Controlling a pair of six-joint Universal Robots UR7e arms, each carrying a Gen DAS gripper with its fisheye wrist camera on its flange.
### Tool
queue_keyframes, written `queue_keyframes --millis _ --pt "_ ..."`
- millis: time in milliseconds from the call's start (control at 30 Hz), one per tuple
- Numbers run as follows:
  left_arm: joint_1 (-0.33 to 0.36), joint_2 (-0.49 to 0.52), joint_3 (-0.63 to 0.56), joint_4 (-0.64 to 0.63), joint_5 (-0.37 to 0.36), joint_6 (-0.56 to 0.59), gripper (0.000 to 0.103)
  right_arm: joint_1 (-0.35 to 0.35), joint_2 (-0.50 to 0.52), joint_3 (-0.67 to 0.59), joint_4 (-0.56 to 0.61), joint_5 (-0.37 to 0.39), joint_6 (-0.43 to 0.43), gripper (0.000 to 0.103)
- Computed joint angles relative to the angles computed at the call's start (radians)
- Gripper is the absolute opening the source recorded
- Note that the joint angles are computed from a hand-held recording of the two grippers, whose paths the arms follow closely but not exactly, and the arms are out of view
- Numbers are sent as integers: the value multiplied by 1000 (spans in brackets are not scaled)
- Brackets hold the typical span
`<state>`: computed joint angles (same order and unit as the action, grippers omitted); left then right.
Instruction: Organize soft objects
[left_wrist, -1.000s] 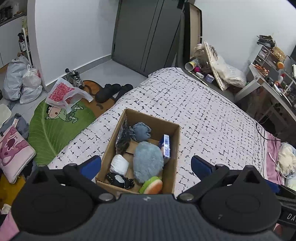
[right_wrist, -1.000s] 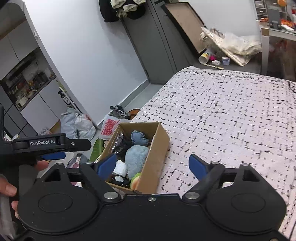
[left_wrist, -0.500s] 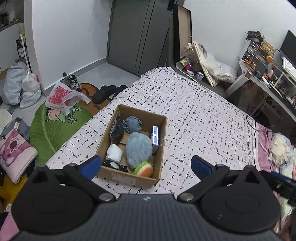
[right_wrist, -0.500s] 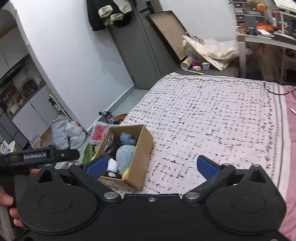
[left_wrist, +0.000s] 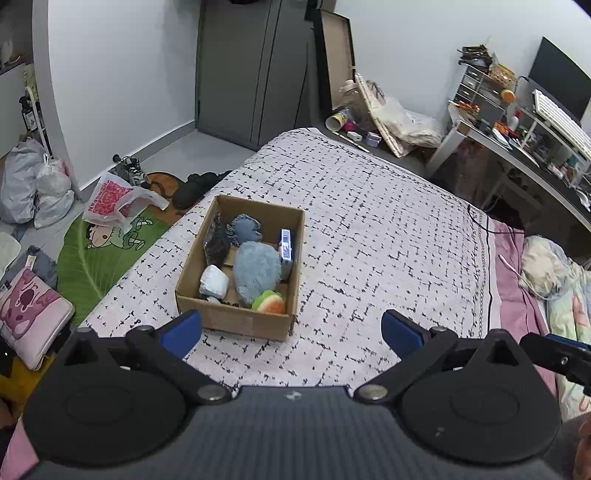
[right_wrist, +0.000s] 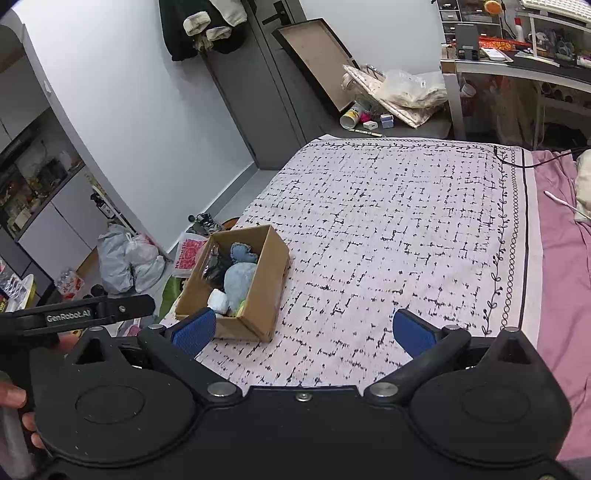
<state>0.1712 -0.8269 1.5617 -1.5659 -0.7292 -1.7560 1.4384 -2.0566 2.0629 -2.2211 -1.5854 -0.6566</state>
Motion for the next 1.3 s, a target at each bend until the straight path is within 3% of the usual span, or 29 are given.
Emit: queue_keyframes --millis 467,767,1300 --pt "-70 22 2 52 -30 -30 102 -79 -136 41 89 127 -27 103" --pt "-102 20 12 92 -52 -56 102 -108 -189 74 102 135 -78 103" --pt "-112 36 -21 160 -72 -59 102 -116 -199 81 96 129 -86 103"
